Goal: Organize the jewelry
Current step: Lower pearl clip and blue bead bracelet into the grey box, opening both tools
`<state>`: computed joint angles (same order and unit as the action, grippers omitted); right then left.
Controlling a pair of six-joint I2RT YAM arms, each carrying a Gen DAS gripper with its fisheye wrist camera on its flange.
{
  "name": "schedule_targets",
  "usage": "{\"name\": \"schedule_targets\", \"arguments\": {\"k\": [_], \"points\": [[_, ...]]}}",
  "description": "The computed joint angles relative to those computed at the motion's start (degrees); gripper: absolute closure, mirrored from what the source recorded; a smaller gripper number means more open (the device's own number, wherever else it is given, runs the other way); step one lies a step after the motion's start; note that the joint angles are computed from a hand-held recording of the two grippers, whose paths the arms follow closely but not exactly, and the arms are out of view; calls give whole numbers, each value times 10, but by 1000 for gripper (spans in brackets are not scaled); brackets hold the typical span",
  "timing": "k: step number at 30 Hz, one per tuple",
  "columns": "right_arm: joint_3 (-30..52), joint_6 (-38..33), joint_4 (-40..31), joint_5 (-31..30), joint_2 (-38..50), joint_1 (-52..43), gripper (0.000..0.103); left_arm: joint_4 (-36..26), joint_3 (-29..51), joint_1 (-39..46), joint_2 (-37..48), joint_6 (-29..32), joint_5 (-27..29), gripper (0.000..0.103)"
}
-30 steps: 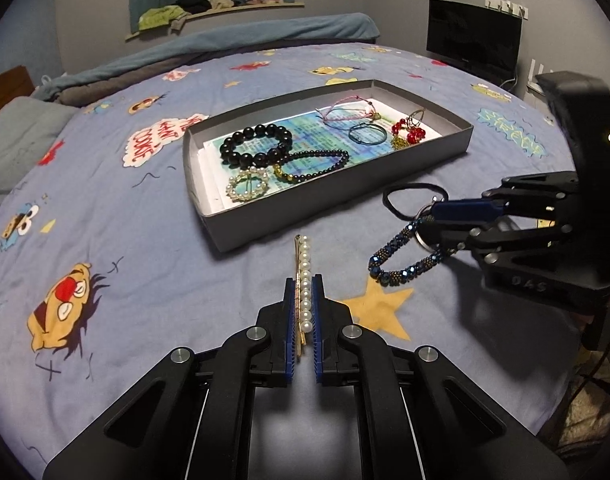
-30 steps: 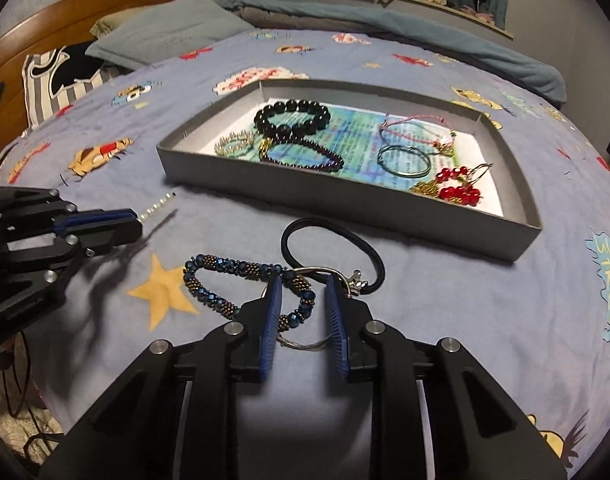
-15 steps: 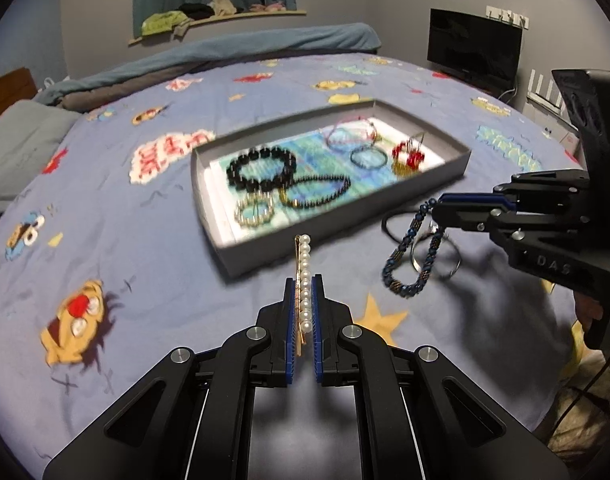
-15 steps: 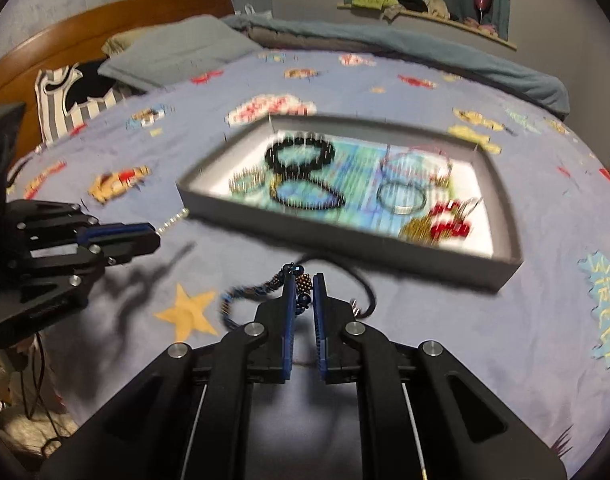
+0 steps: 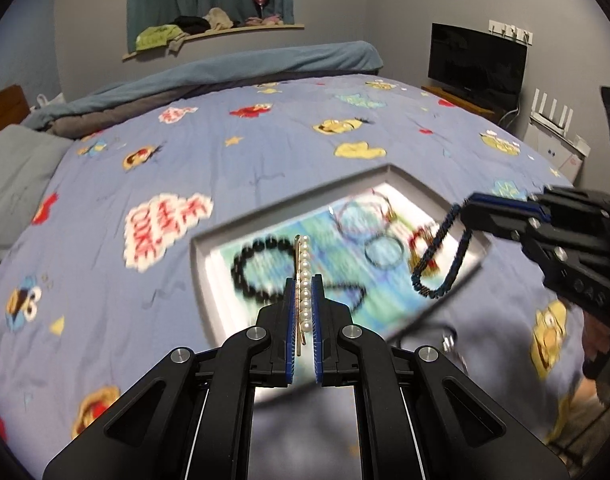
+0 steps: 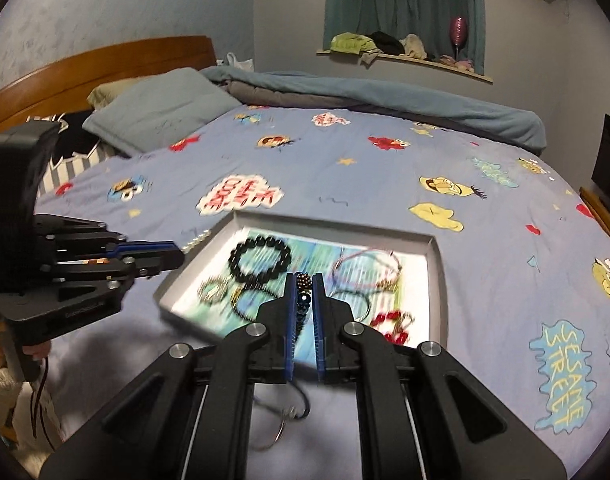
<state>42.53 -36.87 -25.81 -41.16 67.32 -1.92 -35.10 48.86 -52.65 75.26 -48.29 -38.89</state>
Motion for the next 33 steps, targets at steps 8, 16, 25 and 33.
{"name": "schedule_targets", "arguments": {"k": [8, 16, 25, 33], "points": [[21, 57, 82, 38, 80, 44, 96, 114, 34, 149, 92, 147, 99, 95], [22, 57, 117, 58, 154, 64, 96, 171, 72, 205, 204, 187, 183, 95], [43, 61, 132, 100, 236, 66, 96, 200, 77, 214, 253, 191, 233, 95], [44, 53, 118, 104, 244, 59, 95, 197, 82, 208, 256, 190, 226, 79]]}}
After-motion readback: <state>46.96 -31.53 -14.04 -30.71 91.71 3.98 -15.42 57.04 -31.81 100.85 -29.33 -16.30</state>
